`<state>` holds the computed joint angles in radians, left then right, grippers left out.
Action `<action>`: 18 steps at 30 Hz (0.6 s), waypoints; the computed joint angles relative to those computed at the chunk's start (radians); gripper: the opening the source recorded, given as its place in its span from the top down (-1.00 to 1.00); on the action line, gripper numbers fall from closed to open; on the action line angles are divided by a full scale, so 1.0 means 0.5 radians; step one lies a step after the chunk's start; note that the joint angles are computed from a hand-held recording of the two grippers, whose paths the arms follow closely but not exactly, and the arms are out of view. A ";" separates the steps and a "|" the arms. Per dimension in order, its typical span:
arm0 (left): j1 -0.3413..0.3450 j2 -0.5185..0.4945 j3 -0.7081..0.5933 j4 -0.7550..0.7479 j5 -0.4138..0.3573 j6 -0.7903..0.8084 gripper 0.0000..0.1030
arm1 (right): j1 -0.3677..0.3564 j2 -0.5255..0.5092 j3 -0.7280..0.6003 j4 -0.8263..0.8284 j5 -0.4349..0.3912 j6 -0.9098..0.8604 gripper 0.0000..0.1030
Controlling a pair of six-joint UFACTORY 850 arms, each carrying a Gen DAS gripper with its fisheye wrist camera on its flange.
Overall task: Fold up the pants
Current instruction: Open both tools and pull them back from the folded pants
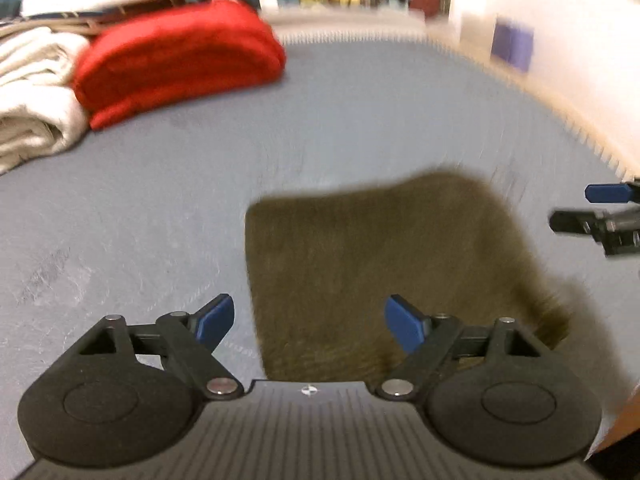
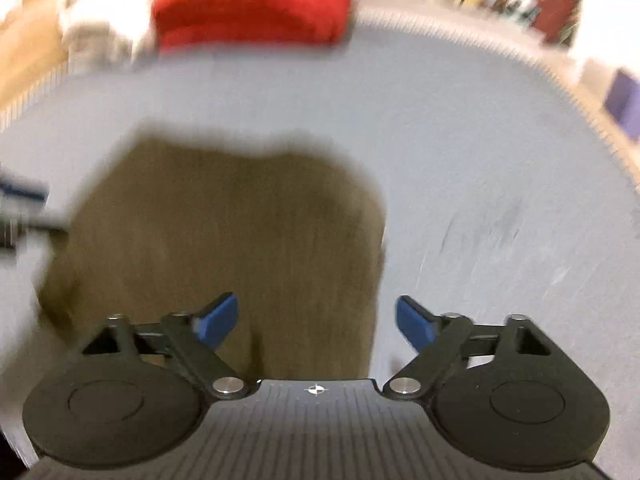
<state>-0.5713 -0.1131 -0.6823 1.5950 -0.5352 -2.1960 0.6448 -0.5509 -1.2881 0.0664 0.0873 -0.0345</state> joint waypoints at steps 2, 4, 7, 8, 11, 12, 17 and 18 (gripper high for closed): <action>-0.078 0.103 0.025 -0.027 -0.094 -0.054 -0.71 | 0.025 0.130 0.103 0.310 0.200 -0.103 -0.99; -0.204 0.200 0.057 -0.022 -0.273 -0.151 -0.80 | 0.048 0.252 0.187 0.284 0.304 0.120 -0.99; -0.368 0.307 0.139 0.048 -0.477 -0.380 -0.99 | 0.087 0.389 0.333 0.214 0.465 0.292 -0.99; -0.412 0.325 0.153 0.036 -0.507 -0.443 -0.99 | 0.095 0.425 0.385 0.232 0.516 0.255 -0.99; -0.470 0.289 0.171 0.109 -0.463 -0.662 -1.00 | 0.160 0.470 0.524 0.413 0.663 0.028 -0.99; -0.489 0.242 0.176 0.106 -0.469 -0.689 -1.00 | 0.171 0.459 0.557 0.404 0.696 0.017 -0.99; -0.424 -0.043 0.028 -0.354 -0.237 -0.339 -0.99 | 0.221 0.288 0.524 0.765 0.524 -0.403 -0.99; -0.408 -0.045 0.038 -0.296 -0.204 -0.397 -0.99 | 0.221 0.256 0.486 0.811 0.461 -0.457 -0.99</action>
<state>-0.7753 -0.1354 -0.6632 1.4470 -0.6372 -2.3944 0.7553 -0.4231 -1.0452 0.4718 0.3179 -0.2631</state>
